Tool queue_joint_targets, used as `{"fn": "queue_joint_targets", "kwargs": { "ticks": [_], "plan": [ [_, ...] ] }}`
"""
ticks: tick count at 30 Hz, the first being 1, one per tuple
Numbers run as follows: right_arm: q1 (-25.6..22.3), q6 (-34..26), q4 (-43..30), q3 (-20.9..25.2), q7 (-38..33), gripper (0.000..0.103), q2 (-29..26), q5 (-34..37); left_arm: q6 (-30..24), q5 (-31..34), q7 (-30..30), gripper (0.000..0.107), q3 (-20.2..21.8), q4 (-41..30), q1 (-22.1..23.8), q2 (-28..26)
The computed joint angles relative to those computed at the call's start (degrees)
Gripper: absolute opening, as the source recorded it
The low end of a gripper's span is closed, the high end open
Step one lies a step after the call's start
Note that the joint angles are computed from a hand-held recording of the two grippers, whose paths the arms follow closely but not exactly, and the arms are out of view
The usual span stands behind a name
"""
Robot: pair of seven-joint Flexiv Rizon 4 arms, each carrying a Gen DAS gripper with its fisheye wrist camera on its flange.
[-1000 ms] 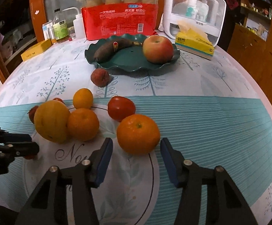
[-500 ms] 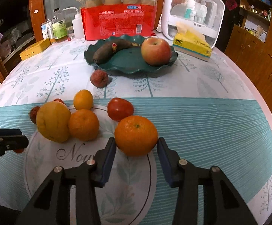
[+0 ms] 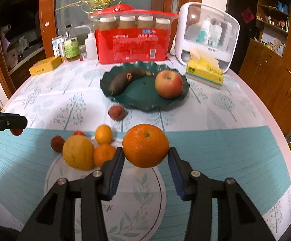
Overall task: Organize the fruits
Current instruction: 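Grasp a red tomato with the left tool while the right tool grasps an orange, then carry tomato and orange to the green dish and release both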
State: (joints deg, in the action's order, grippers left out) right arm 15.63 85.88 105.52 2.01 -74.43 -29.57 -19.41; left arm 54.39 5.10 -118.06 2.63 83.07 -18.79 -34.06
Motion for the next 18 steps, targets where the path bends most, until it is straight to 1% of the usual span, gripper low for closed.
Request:
{"fn": "queue_joint_targets", "kwargs": {
  "ticks": [5, 8, 11, 14, 18],
  "plan": [
    [-0.7, 0.6, -3.7, 0.9, -1.1, 0.045, -1.3, 0.4, -2.2, -0.1, 1.7, 0.025, -0.2, -4.9, 0.6, -1.5],
    [-1.9, 0.0, -6.7, 2.4, -2.1, 0.045, -2.7, 1.2, -3.4, -0.4, 3.5, 0.025, -0.4, -9.5, 1.0, -3.6],
    [-2.6, -0.3, -9.7, 3.4, -3.5, 0.045, -4.3, 1.9, -3.5, -0.7, 4.8, 0.025, -0.5, -14.2, 1.1, -6.0],
    [-2.7, -0.6, -12.4, 3.5, -4.1, 0.045, -6.0, 2.4, -5.1, -1.3, 6.0, 0.025, -0.3, -21.1, 1.1, -9.7],
    [-3.7, -3.2, -17.2, 5.0, -5.2, 0.045, -8.9, 3.8, -7.8, -2.4, 6.9, 0.025, -0.3, -30.5, 1.0, -15.2]
  ]
}}
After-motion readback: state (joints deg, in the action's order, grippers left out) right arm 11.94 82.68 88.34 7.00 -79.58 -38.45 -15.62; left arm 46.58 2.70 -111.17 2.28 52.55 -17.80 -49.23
